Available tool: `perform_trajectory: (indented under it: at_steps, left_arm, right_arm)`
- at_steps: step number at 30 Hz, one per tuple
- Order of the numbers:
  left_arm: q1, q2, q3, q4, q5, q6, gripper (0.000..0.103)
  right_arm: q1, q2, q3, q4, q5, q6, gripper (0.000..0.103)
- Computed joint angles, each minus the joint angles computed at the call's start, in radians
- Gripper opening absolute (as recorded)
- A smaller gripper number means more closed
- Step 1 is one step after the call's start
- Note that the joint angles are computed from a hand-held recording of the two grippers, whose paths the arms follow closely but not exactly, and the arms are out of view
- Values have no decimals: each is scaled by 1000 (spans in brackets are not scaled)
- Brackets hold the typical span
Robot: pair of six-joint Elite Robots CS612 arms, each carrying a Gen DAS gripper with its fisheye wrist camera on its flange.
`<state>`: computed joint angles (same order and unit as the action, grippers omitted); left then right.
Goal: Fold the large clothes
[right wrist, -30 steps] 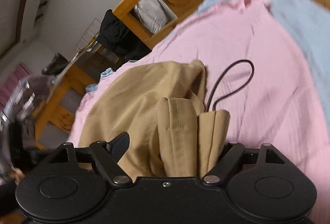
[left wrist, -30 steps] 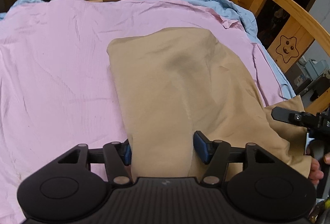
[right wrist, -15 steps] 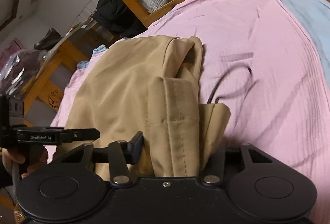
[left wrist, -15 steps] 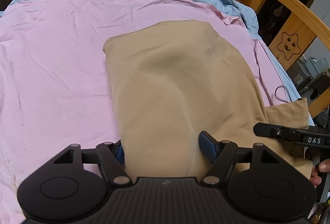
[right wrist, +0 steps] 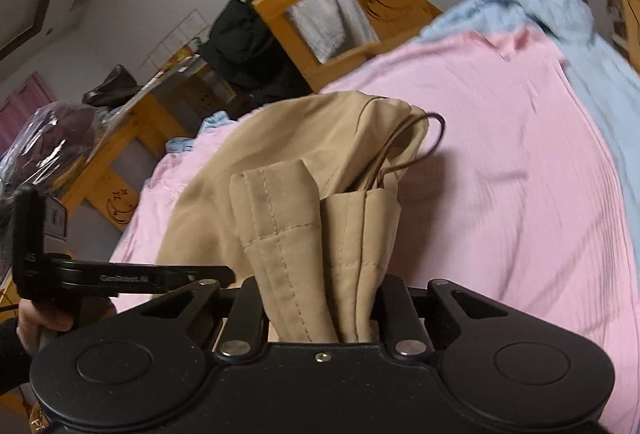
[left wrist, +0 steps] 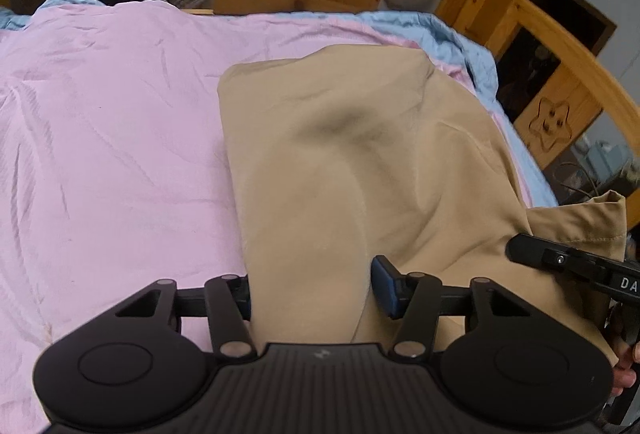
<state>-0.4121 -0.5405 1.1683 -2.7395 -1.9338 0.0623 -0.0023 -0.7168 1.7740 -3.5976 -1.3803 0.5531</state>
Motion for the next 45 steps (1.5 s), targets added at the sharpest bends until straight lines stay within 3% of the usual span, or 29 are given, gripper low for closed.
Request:
perform_trajectory:
  at_steps: [5, 10, 16, 21, 22, 28, 35, 39, 45]
  left_arm:
    - [14, 3, -37, -34, 26, -23, 57]
    - [31, 47, -157, 0, 119, -14, 57]
    - [56, 175, -416, 127, 203, -21, 58]
    - [70, 323, -685, 333, 221, -13, 60]
    - [71, 343, -716, 357, 224, -13, 64]
    - [81, 360, -703, 277, 183, -29, 73]
    - [74, 322, -619, 206, 220, -43, 83]
    - [64, 288, -553, 168, 276, -43, 92]
    - [61, 228, -444, 90, 320, -93, 97]
  right_arm:
    - [14, -6, -62, 29, -12, -35, 18]
    - [28, 68, -221, 58, -6, -2, 18]
    - [43, 221, -498, 140, 29, 48, 18]
    - [49, 315, -662, 266, 34, 81, 19]
    - [50, 324, -679, 299, 26, 84, 20]
    - [46, 341, -705, 354, 4, 47, 33]
    - [49, 328, -698, 399, -20, -34, 45]
    - [58, 315, -681, 419, -89, -98, 61]
    - [73, 282, -629, 421, -210, -151, 83]
